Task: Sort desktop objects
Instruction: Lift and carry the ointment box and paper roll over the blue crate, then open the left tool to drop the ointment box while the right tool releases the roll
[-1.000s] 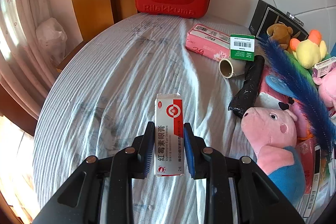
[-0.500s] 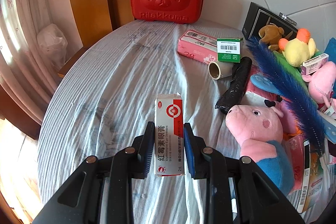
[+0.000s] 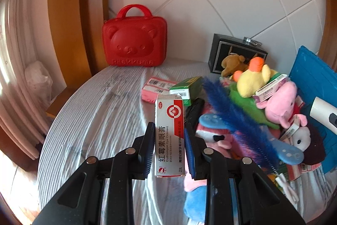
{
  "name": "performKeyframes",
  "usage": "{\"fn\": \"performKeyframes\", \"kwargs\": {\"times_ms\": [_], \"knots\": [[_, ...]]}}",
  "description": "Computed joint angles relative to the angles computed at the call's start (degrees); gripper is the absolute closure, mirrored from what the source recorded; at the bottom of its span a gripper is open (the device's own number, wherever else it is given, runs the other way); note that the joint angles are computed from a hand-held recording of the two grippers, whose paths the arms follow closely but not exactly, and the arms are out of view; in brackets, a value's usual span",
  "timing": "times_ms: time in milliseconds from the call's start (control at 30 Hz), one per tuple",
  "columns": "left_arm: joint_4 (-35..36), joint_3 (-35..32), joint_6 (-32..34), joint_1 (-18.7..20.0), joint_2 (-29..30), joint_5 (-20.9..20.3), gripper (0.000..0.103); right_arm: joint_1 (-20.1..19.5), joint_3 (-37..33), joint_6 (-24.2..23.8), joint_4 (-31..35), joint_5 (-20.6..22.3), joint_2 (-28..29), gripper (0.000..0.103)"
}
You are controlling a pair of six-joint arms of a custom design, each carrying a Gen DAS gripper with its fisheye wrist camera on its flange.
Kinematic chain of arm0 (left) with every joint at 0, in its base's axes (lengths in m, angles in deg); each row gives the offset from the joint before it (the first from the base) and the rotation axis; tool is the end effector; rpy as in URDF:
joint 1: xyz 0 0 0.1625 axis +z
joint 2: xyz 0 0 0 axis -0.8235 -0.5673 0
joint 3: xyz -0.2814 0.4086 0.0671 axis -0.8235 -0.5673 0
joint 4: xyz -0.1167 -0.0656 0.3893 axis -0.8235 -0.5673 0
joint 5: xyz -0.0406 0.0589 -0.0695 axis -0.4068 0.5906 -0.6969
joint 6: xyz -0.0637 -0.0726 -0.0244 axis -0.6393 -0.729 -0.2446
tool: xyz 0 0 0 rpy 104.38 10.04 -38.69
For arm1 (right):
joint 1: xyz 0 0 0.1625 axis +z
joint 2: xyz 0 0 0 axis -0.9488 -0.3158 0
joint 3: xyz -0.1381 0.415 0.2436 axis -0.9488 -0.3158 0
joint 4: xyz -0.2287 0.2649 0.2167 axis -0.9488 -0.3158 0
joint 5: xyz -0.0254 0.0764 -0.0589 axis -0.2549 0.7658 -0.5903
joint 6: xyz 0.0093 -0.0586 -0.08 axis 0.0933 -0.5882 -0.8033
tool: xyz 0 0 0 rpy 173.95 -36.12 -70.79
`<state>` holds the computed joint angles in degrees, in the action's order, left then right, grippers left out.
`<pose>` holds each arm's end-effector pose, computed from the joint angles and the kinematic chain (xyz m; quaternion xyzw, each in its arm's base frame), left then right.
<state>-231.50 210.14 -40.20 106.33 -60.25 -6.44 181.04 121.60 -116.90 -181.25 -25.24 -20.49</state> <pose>-0.1294 -0.5119 0.3092 0.0636 0.8200 -0.4449 0.3545 0.2977 -0.5435 0.1862 0.3057 -0.8634 0.3567 0.1840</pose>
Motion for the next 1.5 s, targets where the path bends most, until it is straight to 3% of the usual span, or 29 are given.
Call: {"fn": "performKeyframes", "kwargs": {"times_ms": [167,433,533,633,833,933,1067,1200,1333,1500], "knots": [[-5.53,-2.5,6.97,-4.32,3.88,-3.26,0.077,1.53,1.86,-2.17,-6.11,-1.44,-2.65,0.097],[-11.12,-8.36,16.3,-10.87,12.29,-11.95,0.077,3.93,5.17,-6.99,-17.84,-7.54,-7.34,0.097],[-12.98,-12.15,16.45,-14.13,17.28,-13.14,0.077,2.6,6.28,-10.22,-20.81,-6.1,-10.91,0.097],[-16.88,-17.35,17.7,-17.8,24.06,-12.6,0.077,-0.96,6.97,-14.18,-20.83,-1.97,-16.44,0.097],[-11.4,-32.97,13.97,-22.93,36.14,-11.97,0.077,-9.43,4.89,-19.41,-12.14,5.54,-26.92,0.097],[-4.82,-41.3,12.43,-24.54,40.65,-12.25,0.077,-14.08,1.1,-18.92,-3.36,7.49,-30.79,0.097],[6.78,-51.78,9.49,-25.85,45.66,-11.67,0.077,-17.64,-4.52,-16.84,6.45,6.26,-32.71,0.097],[24.0,-60.19,-0.41,-25.39,49.04,-12.13,0.077,-19.22,-8.92,-15.2,17.28,1.96,-33.97,0.097],[34.36,-63.34,-7.36,-25.18,50.66,-11.87,0.077,-20.39,-12.22,-15.48,24.98,-1.42,-33.37,0.097],[42.87,-67.12,-12.7,-24.96,52.18,-12.18,0.077,-22.38,-13.03,-15.83,29.33,-2.71,-33.57,0.097]]}}
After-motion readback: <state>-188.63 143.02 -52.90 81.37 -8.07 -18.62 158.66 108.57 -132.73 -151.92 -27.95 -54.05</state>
